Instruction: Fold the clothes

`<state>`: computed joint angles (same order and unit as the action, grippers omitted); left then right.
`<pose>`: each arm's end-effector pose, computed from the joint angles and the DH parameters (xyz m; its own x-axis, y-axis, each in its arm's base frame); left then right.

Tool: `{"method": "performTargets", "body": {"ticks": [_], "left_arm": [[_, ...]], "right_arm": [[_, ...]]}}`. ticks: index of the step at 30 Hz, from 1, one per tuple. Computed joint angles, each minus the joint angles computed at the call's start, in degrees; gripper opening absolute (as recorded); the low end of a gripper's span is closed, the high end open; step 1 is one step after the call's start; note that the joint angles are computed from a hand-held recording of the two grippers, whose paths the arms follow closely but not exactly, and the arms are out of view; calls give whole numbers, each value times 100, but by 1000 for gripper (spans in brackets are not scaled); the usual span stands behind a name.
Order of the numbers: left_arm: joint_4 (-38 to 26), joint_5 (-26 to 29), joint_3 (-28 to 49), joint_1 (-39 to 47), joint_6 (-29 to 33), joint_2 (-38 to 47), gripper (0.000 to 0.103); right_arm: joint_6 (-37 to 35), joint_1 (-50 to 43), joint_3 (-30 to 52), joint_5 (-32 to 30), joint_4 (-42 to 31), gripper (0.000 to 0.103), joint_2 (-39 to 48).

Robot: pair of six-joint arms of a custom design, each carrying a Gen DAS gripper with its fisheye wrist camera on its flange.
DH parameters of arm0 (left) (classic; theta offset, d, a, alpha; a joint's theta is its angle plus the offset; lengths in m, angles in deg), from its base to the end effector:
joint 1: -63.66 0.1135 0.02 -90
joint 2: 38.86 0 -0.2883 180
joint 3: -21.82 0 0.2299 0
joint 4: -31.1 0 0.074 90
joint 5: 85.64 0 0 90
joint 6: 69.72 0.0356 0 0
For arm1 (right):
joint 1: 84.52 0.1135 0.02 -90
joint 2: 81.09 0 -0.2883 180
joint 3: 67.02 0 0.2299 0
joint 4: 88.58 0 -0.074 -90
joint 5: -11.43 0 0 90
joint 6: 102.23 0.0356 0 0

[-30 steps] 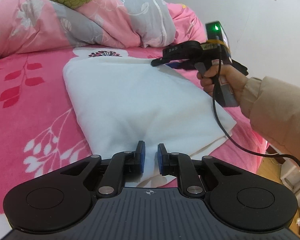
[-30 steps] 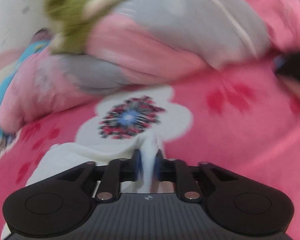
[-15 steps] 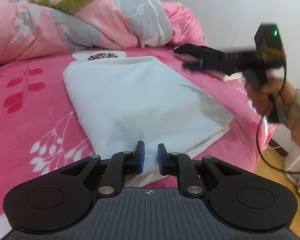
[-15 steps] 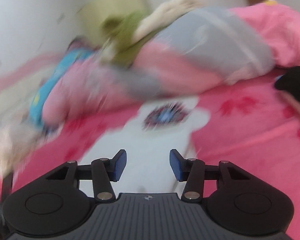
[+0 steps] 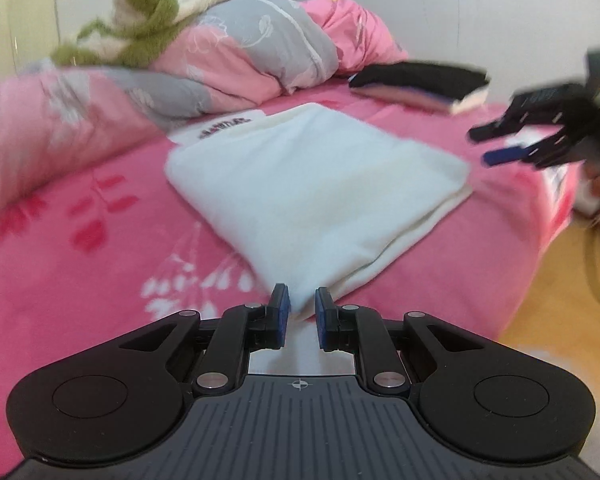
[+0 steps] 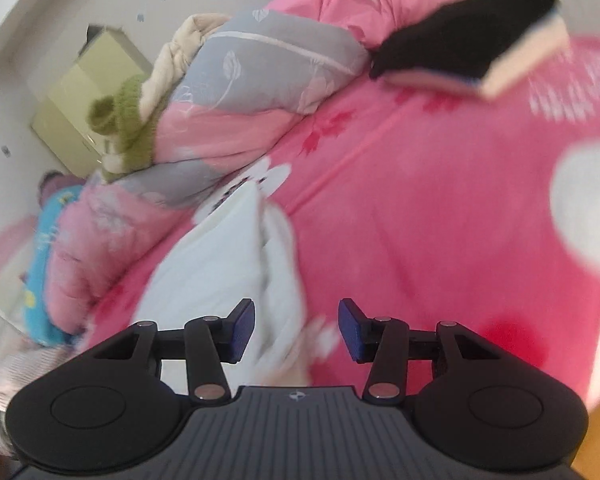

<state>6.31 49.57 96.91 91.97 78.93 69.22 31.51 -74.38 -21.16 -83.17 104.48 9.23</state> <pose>0.3246 0.1462 0.1786 -0.3883 0.4742 -0.7901 0.6356 0.7587 0.1430 0.2743 0.0520 0.1837 -0.5385 0.6038 -0.5878 0.1791 0.7636 0.6203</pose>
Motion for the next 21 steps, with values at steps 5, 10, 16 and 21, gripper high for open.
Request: {"method": "performTargets", "body": {"ticks": [5,10,16,21], "left_arm": [[926,-381,-620,-142,-90,-228,15],[1499,-499,-948,-196,-265,-344,16],[1910,-298,-1183,-107,-476,-459,17],[2028,-106,-1179,-49,-748,-453,17]], "right_arm": [[1251,124,-822,-283,1447,49,80],[2408,-17,-1203,-466,2924,49,671],[3225,2,-1240,-500,3657,50,1215],[3351,63,-1053,-474,3451,50,1295]]}}
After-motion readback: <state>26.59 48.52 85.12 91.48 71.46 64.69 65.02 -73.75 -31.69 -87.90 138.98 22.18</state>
